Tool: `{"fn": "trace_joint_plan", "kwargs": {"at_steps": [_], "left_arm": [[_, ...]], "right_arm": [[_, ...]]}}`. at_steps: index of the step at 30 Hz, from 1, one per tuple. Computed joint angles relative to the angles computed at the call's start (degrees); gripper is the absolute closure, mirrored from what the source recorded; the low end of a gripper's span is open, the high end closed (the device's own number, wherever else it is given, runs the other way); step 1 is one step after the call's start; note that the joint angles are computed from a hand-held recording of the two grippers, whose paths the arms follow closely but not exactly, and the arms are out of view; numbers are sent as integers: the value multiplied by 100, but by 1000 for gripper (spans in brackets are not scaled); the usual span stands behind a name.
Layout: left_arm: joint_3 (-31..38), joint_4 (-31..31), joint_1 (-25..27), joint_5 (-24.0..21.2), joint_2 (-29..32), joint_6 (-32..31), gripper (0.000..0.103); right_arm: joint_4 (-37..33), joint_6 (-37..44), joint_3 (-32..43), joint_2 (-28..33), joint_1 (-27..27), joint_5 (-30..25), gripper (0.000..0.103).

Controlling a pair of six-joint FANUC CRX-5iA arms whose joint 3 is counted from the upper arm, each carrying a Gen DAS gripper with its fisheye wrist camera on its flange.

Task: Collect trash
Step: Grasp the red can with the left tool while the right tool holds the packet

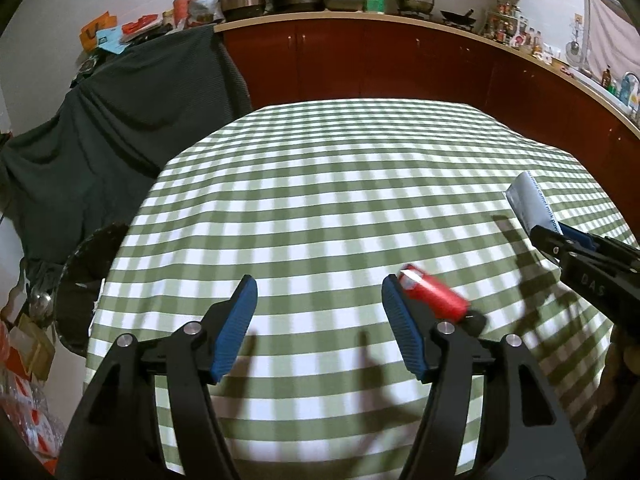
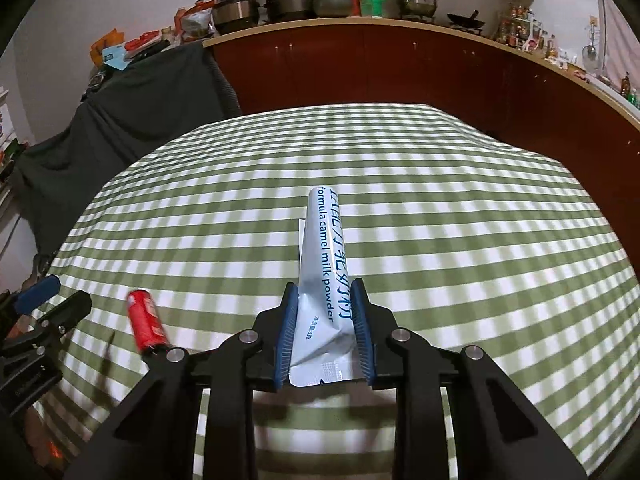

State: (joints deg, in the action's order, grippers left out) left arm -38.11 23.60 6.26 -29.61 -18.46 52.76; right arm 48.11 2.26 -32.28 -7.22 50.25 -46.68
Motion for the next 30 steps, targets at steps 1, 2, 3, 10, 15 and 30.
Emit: {"fn": "trace_joint_plan", "kwargs": {"at_steps": [1,2,3,10,15,30], "left_arm": [[32,-115,-83,-7,-7,123,40],[69,-216,-151,-15,-2,233,40],[111,-335,-233,-35,2,364,39],[428,-1247,-871,-159,151,1436,36],[711,-1969,-1211,-201,416,2208,35],[464,-1212,-902,-229,501,1346,67]], "right_arm": [[11,0,-55,-66,-5,-28,75],[22,4,-102,-122,-13,-44,75],[48,-10,-174,-203,-23,-63,75],[192,-179,-491,-541,-99,1,75],[288,-235,-550,-619,-166,182,75],[181,-144,-513,-493,-147,340,75]]}}
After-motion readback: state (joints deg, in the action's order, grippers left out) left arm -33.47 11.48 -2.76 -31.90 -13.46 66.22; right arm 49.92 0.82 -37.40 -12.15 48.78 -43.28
